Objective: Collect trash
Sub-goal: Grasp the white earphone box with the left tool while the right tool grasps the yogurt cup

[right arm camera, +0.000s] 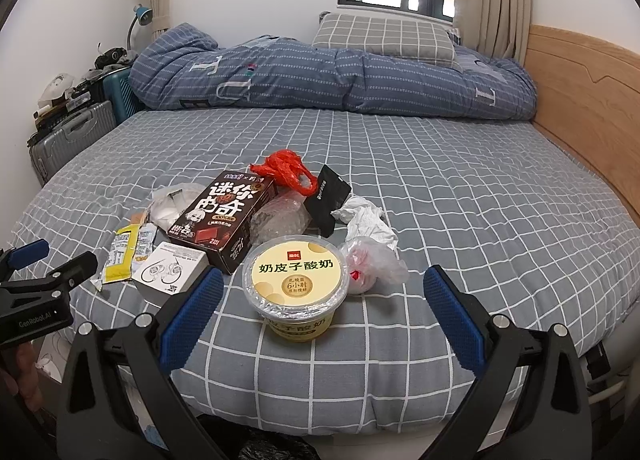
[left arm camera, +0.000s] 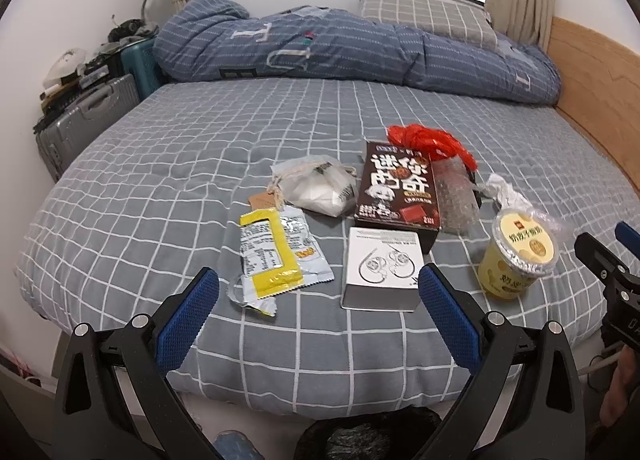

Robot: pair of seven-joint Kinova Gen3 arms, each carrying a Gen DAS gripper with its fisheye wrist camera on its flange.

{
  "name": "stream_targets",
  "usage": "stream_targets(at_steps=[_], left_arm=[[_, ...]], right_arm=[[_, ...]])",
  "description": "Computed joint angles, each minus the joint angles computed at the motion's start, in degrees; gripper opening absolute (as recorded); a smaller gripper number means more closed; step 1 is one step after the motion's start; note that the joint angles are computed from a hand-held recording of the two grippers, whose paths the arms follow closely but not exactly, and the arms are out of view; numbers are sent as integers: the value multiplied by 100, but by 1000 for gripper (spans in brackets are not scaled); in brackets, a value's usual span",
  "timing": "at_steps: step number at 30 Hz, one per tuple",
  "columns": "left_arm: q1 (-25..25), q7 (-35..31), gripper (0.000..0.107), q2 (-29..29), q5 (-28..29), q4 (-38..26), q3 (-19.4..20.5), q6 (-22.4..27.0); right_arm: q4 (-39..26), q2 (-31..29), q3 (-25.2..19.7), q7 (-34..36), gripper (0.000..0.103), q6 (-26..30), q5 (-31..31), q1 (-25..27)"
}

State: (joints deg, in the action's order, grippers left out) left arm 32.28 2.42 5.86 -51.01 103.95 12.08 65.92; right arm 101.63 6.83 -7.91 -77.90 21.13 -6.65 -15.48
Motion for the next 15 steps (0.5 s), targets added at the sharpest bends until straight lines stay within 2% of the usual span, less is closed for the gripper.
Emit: stream_targets(at_steps=[3,6,15], left_arm=[[-37,-60,97,165,7,-43,-43,-128],[-122,-281,97,360,152,-119,-166,-390],[-219,-871,97,925,618,-413,-589,-988]], right_arm=[[-42,132,133,-331,96,-26,426,-198],[-200,347,142,-392,96,108,536,-244],[-528,823,-147,81,96,351,299,-75]])
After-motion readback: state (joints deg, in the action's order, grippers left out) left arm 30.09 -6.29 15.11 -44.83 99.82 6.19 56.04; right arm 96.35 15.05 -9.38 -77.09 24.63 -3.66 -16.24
